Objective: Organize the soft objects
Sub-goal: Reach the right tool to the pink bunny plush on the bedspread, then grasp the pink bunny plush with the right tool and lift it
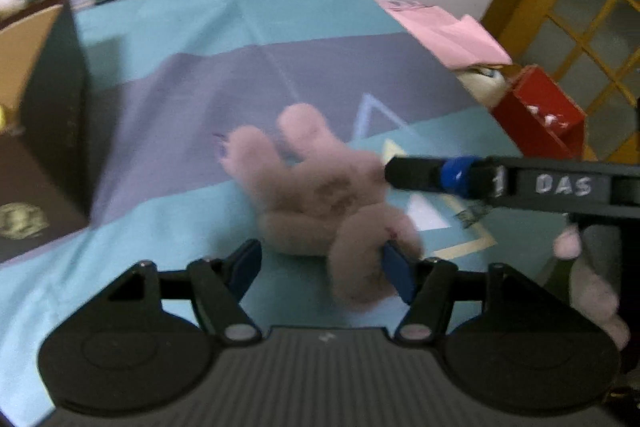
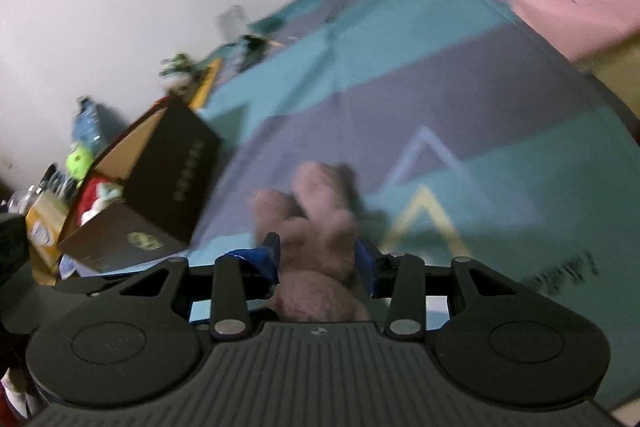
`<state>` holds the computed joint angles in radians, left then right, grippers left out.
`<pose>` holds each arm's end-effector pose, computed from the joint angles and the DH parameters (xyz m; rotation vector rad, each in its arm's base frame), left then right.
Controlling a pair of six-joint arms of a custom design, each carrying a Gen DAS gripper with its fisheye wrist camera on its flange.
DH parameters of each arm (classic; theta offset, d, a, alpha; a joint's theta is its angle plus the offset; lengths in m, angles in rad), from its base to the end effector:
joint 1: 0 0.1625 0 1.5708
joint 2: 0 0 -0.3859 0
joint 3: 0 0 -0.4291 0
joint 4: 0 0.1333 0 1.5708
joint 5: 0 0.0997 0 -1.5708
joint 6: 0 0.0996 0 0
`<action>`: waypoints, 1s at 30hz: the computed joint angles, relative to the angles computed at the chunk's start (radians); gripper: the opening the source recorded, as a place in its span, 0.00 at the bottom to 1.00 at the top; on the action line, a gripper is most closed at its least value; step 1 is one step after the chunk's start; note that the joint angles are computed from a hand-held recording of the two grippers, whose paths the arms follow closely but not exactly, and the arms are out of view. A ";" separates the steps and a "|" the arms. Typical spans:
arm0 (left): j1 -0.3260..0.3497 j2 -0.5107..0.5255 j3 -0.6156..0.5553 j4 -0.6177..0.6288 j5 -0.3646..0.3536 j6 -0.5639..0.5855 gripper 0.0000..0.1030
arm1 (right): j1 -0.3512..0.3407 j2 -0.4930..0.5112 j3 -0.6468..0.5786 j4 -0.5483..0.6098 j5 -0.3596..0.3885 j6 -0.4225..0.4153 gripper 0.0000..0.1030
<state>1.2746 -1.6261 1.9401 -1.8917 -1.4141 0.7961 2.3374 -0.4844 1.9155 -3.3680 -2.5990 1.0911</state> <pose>0.0002 -0.5094 0.3176 1.5511 2.5535 0.0480 0.3903 -0.3360 -0.0950 -0.6466 -2.3693 1.3756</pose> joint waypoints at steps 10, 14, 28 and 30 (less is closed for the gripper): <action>0.017 0.075 -0.044 0.078 -0.086 -0.045 0.72 | -0.070 0.035 0.056 -0.243 0.141 0.022 0.25; 0.017 0.096 -0.037 0.040 -0.050 -0.056 0.92 | -0.123 0.049 0.069 -0.364 0.247 -0.053 0.30; 0.010 0.088 -0.018 -0.015 -0.012 -0.001 0.92 | -0.169 0.035 0.063 -0.351 0.426 -0.119 0.30; 0.007 0.067 -0.002 -0.029 0.006 0.047 0.92 | -0.162 0.037 0.062 -0.348 0.452 -0.116 0.30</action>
